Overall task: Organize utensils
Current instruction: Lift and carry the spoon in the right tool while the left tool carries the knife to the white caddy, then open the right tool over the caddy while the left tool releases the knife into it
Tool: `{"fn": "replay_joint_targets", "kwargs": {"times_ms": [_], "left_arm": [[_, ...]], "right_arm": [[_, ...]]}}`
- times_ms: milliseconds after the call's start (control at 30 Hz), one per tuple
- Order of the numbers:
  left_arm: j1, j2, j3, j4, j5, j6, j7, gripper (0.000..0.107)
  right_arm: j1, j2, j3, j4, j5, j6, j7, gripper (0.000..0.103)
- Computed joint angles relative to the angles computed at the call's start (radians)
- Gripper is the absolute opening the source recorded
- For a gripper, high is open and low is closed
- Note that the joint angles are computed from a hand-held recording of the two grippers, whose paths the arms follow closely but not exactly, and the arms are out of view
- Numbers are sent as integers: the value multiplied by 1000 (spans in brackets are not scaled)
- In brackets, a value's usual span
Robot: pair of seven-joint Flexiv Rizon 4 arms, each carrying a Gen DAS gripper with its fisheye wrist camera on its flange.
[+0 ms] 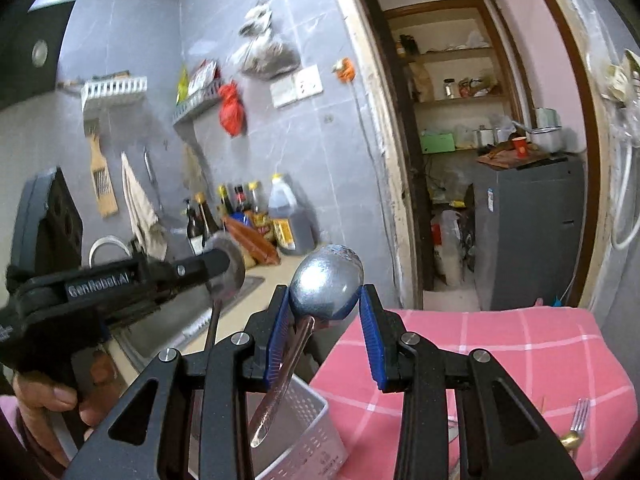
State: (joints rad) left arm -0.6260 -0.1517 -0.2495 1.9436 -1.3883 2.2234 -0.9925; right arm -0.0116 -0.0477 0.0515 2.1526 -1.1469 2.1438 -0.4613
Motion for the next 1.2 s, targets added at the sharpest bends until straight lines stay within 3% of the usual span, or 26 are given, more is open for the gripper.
{"fn": "replay_joint_targets", "kwargs": {"times_ms": [133,333,600,800,900,1067,1167,1200], "left_arm": [[16,8,25,75,125,-28,-152,3],[21,19,47,133,231,-58,-247,3],[21,63,61,216,293,-94,-310,3],[20,103,51,246,265,-125,-281,3],[18,118,39,250,230,-124,-252,4],[-11,116,-7,208,52,-70,-84,5],[-41,92,-39,139,-83,-2,73,15],[-49,82,-46,118,-109,20,109,23]], "right_arm": [[-1,-11,-2,6,-56,-8,11,32],[-21,-24,-19,9,-171,21,69,32],[-19,-33,-18,27,-187,46,66,32],[-27,-32,-28,23,-233,70,107,32],[-34,-27,-35,21,-251,79,127,40],[-49,0,-42,31,-245,82,143,49],[-58,41,-38,63,-181,62,108,63],[-63,59,-38,77,-151,53,90,67]]}}
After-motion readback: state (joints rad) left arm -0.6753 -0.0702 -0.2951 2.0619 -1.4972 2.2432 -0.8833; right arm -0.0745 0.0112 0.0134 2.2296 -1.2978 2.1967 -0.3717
